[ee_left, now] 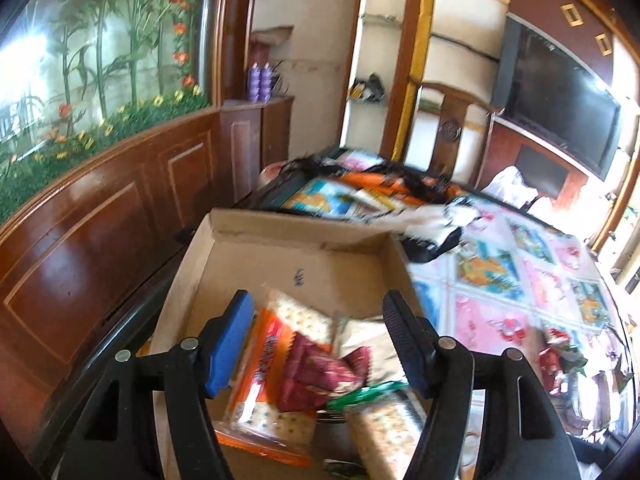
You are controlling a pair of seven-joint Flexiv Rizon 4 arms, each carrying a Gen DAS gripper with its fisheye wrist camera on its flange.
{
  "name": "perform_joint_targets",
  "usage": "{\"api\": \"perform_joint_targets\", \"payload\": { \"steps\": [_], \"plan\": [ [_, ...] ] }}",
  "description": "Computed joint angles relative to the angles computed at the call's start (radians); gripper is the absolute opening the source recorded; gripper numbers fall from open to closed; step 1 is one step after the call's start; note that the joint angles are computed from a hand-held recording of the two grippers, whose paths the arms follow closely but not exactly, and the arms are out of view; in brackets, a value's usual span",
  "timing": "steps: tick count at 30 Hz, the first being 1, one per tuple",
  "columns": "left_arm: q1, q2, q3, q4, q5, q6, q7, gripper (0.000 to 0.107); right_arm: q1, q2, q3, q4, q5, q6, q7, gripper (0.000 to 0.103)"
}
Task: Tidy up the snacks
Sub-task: 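Open the left tool to drop the red bag while the right drops the cracker pack into the box, then move both open tools back toward the snacks on the table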
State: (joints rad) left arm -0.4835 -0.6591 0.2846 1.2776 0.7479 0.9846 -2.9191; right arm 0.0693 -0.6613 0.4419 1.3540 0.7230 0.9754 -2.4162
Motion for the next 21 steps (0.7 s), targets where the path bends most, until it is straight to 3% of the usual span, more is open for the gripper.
{"api": "perform_joint_targets", "payload": {
  "steps": [4,12,14,17,18,21],
  "plan": [
    [-0.024,-0.002,0.010,-0.012,0.047,0.067,-0.031,0.071,-0.059,0.001,-0.027,-0.003,0.032,0.018,0.027,0.070],
    [0.005,-0.085,-0.113,-0.092,-0.121,0.198,0.216,0.071,-0.106,-0.030,-0.156,-0.023,-0.038,0.219,0.314,0.069],
    [0.032,-0.127,-0.196,-0.128,-0.195,0.222,0.353,0.071,-0.106,-0.040,-0.207,-0.026,-0.077,0.269,0.419,0.069],
    [0.082,-0.200,-0.342,-0.184,-0.311,0.225,0.578,0.071,-0.137,-0.057,-0.220,-0.043,-0.124,0.263,0.499,0.068],
    [0.105,-0.237,-0.417,-0.214,-0.364,0.211,0.703,0.071,-0.151,-0.062,-0.212,-0.049,-0.134,0.257,0.512,0.068],
    [0.107,-0.312,-0.516,-0.296,-0.423,0.147,0.925,0.071,-0.234,-0.085,-0.132,-0.080,-0.132,0.210,0.500,0.063]
  ]
}}
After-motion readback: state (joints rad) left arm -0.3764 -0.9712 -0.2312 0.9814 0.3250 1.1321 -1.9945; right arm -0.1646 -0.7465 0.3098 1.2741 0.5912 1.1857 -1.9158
